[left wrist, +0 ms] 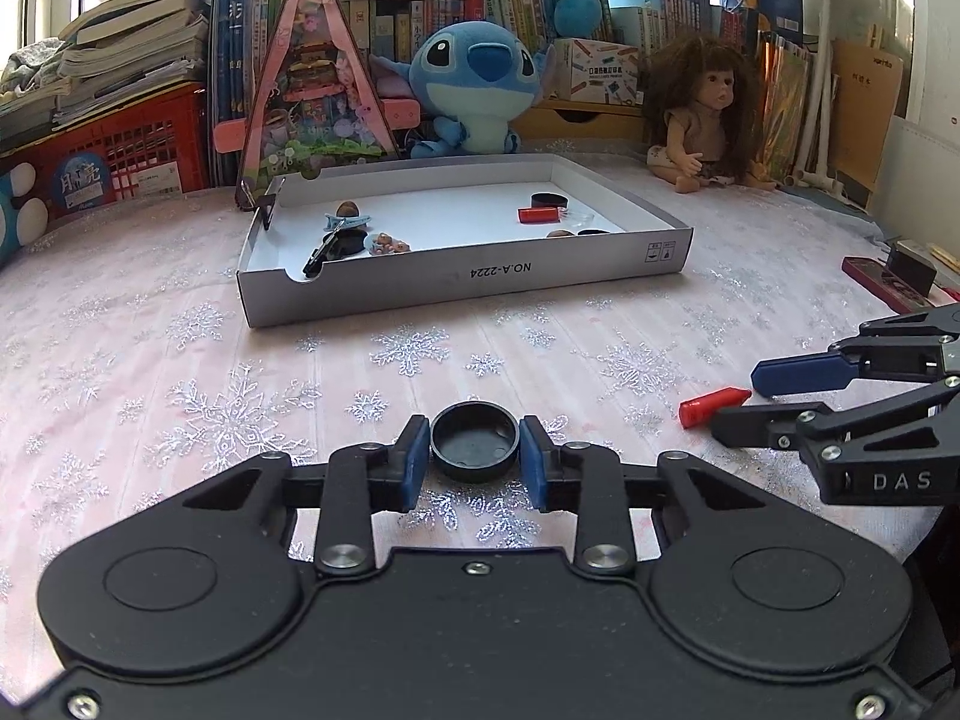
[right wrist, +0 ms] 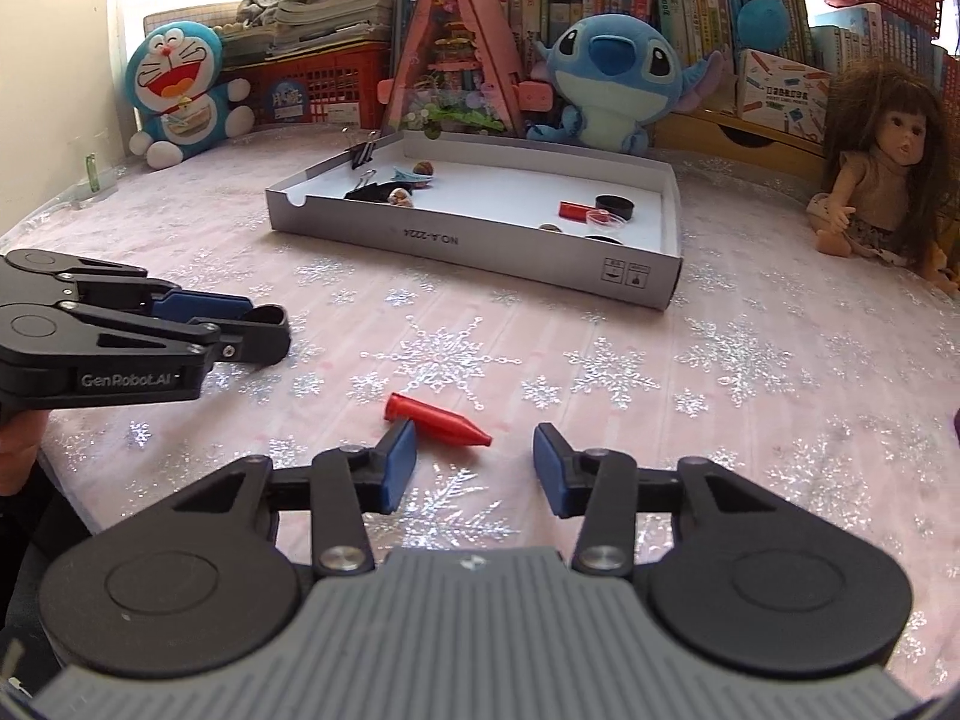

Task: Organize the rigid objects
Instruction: 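Close the left gripper on the black lid and lift it, then grasp the red crayon with the right gripper while the left gripper holds the lid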

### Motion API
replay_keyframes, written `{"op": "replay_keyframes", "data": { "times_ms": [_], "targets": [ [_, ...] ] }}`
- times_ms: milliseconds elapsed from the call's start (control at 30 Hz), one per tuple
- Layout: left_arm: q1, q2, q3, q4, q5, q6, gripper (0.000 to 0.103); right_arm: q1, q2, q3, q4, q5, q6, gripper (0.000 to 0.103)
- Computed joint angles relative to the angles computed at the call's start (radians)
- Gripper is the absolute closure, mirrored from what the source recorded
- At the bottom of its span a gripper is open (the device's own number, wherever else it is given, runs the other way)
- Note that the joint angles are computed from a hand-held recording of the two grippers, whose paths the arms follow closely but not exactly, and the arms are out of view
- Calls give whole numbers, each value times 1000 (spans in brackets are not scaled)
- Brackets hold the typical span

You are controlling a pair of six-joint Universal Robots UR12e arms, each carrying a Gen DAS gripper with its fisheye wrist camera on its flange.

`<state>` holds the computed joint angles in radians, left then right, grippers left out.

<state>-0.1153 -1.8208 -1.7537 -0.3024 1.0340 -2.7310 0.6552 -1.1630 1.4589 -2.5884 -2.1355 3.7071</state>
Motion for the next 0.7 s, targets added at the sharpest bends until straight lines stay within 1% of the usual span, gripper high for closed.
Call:
{"op": "replay_keyframes", "data": {
  "times_ms": [100, 200, 333, 400, 433, 500, 567, 600, 700],
  "targets": [
    [-1, -3, 2, 1, 4, -5, 73, -1, -4, 4, 17, -19, 15, 54],
    [-2, -3, 1, 4, 7, -8, 73, -3, -10, 8, 35, -31, 50, 55],
    [-2, -3, 2, 3, 7, -9, 73, -13, -22, 29, -27, 38, 81, 54],
    [-2, -3, 2, 3, 7, -9, 73, -13, -17, 26, -47, 52, 68, 48],
    [-2, -3, 2, 2, 6, -8, 73, -11, -13, 23, -53, 50, 60, 42],
    [-2, -3, 2, 2, 6, -10, 73, -7, -4, 12, -56, 39, 41, 41],
    [-2, -3, 3, 2, 7, -11, 73, -3, 7, -3, -48, 19, 26, 37],
    [-2, -4, 3, 3, 8, -13, 73, 0, 13, -10, -45, 9, 20, 36],
    [-4, -6, 4, 8, 11, -22, 73, 6, 30, -34, -28, -28, 19, 31]
  ]
}}
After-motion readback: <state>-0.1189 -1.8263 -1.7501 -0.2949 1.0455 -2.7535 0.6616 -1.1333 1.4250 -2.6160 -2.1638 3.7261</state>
